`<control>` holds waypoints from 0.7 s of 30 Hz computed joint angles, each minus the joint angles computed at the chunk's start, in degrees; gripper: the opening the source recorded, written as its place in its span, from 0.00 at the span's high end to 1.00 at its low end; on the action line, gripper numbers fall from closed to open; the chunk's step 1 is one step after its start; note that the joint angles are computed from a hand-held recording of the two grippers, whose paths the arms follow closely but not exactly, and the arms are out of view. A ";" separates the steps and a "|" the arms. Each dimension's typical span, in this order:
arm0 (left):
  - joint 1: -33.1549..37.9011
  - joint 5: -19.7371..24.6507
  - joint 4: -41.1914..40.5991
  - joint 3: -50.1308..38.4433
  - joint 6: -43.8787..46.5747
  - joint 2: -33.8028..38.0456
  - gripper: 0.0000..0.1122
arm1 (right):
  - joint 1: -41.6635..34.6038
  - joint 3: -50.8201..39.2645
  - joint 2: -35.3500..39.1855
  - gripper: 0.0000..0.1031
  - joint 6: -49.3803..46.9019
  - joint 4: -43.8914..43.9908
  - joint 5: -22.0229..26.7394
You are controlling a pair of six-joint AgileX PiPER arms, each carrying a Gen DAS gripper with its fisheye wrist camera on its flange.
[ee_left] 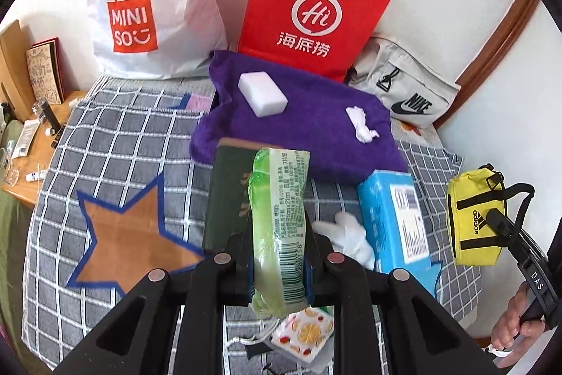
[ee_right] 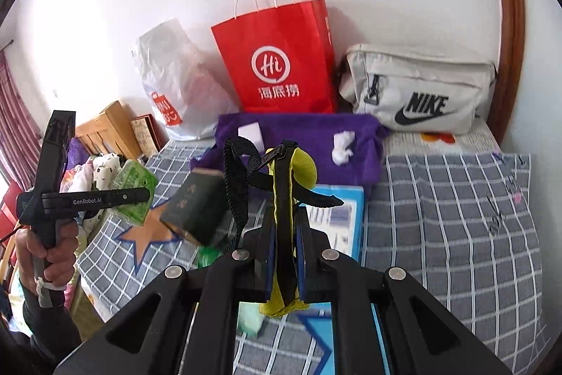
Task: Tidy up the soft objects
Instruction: 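Carry the green packet to the purple towel and lower it beside the sponge block with the left gripper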
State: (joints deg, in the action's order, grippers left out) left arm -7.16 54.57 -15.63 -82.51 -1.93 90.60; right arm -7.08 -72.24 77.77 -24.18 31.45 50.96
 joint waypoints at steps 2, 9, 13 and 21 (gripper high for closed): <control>0.19 0.30 -0.19 -2.01 -0.11 1.74 0.83 | 0.89 -2.08 1.81 0.90 1.01 -0.89 -0.87; 0.43 2.32 1.23 -11.70 -2.31 9.77 0.83 | 2.73 -9.88 9.88 0.90 3.07 -2.49 -2.82; 0.69 4.01 1.60 -17.20 -2.93 13.97 0.83 | 3.48 -14.34 14.60 0.90 3.68 -2.59 -3.13; 1.53 9.06 1.41 -31.29 -4.90 24.50 0.83 | 5.13 -25.25 24.68 0.90 5.22 -3.43 -2.19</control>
State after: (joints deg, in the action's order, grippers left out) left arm -5.64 63.63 -14.21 -113.80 -6.83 115.10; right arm -1.95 -97.50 102.45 -18.96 28.02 48.77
